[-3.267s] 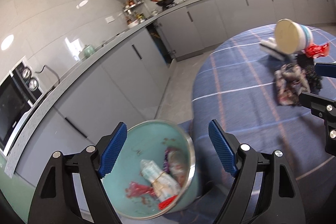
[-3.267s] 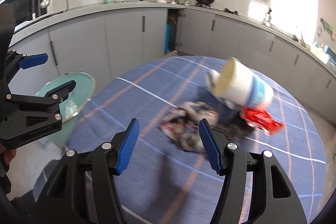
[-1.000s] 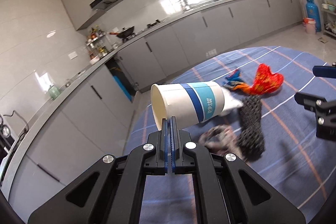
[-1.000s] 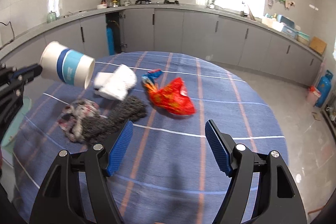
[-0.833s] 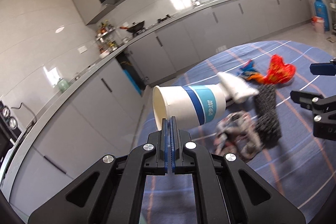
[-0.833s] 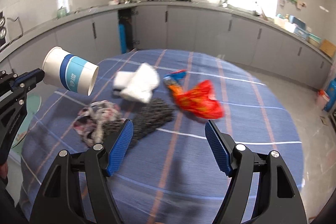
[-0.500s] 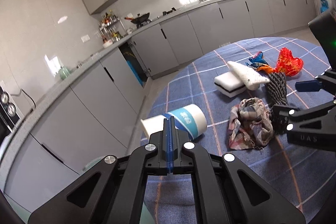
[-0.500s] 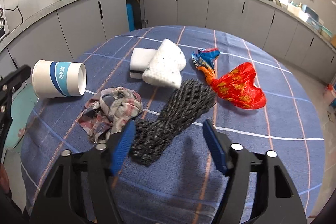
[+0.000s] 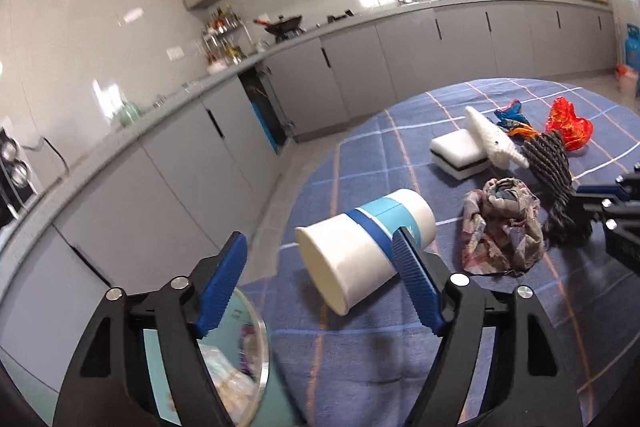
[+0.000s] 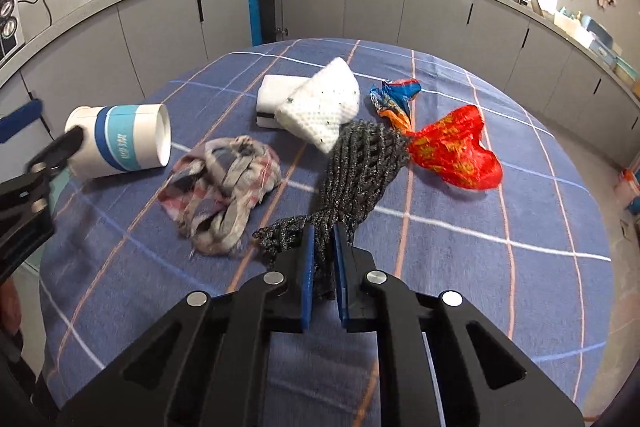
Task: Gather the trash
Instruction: 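Grasp the black mesh net with the right tool while the left tool holds the cup, then lift the black mesh net with the right tool while the left tool carries the cup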
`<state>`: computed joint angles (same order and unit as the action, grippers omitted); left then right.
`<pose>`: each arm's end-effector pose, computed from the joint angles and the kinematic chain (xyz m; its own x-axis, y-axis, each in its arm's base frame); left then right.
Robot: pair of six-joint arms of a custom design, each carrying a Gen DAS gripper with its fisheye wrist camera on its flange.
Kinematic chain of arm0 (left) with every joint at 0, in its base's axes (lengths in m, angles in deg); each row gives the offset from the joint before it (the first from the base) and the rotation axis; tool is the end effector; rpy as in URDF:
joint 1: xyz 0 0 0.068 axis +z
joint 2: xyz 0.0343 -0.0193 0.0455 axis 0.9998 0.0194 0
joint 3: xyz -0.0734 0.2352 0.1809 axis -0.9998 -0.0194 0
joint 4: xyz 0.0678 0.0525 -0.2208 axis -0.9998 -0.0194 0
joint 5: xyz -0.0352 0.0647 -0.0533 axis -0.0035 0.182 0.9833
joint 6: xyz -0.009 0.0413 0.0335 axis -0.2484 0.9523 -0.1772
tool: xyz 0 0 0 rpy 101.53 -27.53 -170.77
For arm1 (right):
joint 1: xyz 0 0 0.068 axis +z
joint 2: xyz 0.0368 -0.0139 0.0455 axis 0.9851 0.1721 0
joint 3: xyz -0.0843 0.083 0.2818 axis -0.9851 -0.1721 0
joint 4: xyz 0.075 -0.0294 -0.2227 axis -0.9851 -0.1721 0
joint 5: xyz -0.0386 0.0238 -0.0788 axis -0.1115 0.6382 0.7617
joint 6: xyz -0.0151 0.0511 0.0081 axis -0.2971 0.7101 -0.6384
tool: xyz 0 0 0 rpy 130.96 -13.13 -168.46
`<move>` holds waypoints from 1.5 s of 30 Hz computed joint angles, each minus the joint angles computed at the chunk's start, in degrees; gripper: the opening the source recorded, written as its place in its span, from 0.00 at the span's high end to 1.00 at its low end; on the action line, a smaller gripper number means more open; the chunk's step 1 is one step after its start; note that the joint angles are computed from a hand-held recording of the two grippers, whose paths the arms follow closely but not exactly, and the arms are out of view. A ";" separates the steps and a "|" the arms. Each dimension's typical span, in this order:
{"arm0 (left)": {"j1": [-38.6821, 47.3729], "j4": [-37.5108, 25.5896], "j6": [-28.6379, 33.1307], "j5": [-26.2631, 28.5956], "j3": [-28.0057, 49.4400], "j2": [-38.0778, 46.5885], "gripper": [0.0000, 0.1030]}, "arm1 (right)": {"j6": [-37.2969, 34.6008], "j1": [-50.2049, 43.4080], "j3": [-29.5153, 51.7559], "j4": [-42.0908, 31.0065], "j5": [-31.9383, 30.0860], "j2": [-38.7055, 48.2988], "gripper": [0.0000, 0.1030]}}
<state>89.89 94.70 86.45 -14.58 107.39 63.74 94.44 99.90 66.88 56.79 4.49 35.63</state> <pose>0.2866 0.0058 0.1539 -0.4933 0.3664 -0.7889 0.1600 0.9297 0.3317 0.3085 0.1018 0.1450 -0.7596 -0.0356 -0.6494 -0.0086 0.9990 -0.0447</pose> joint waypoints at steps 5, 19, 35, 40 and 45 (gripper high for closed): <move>-1.62 -2.27 -0.90 0.28 2.08 2.17 0.38 | -0.16 0.21 -1.90 0.50 1.19 -1.45 0.89; -2.82 -2.16 0.90 1.73 -0.22 -0.34 0.99 | -0.54 1.08 -5.85 3.30 3.59 -5.65 0.90; -5.52 -3.11 -1.80 0.80 8.65 3.33 0.04 | -0.63 1.11 -5.40 1.75 5.52 -6.43 0.90; -7.39 -8.26 -1.21 1.13 15.42 6.69 0.04 | -1.41 -0.29 -1.11 -0.47 9.04 -3.81 0.90; -7.71 -13.08 -0.94 3.32 20.02 9.17 0.04 | -2.05 -2.38 3.52 -1.26 7.74 0.20 0.90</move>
